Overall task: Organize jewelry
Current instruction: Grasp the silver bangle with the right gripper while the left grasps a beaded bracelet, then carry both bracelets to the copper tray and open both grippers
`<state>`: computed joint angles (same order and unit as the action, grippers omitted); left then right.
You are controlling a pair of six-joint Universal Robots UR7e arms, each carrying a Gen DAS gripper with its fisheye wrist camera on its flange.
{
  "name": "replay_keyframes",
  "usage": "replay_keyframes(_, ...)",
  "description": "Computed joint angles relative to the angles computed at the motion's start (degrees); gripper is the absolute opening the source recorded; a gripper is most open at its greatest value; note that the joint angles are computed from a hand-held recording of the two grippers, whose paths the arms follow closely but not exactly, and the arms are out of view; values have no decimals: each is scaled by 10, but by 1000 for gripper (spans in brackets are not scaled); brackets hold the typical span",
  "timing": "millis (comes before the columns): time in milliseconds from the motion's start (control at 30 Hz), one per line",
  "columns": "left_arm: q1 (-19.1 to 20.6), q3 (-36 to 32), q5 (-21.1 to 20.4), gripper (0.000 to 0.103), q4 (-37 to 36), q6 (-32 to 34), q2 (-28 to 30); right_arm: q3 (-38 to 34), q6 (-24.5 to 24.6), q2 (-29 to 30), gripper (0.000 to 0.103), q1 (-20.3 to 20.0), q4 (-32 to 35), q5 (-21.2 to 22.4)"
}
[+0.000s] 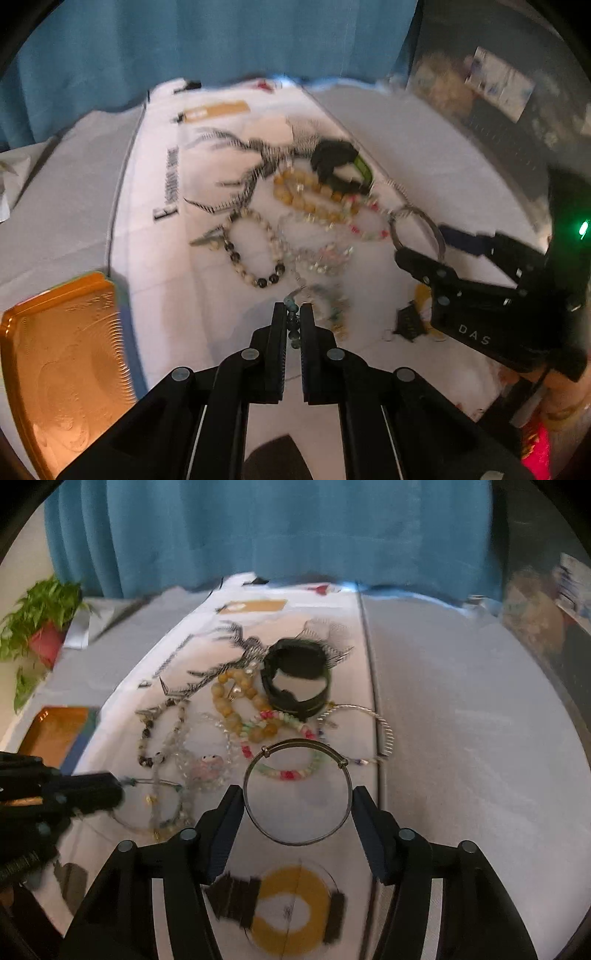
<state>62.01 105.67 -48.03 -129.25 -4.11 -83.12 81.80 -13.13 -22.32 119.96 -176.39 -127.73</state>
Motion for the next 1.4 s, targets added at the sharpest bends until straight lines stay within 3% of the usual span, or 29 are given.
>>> replay_keyframes(200, -39, 16, 11, 4, -1, -1, -48, 81, 30, -48, 60, 12, -59, 4)
replay_keyframes(400, -77, 26, 33, 4, 21, -18, -83, 127, 67, -81, 60, 27, -73, 15)
replay_keyframes(633, -128, 66, 65, 4, 88, -78, -163, 178, 79, -110, 60, 76, -106, -7)
replay_keyframes(900, -195, 114, 103, 4, 246, -210, -288, 223, 121, -133, 60, 142, -89, -37)
replay_keyframes(1100, -254, 125, 124, 4, 391, -315, -373, 243, 152, -138, 60, 187, -65, -35)
replay_keyframes(1400, -330, 105, 143, 4, 591, -469, -454, 229, 161, -122, 61, 237, -24, -27)
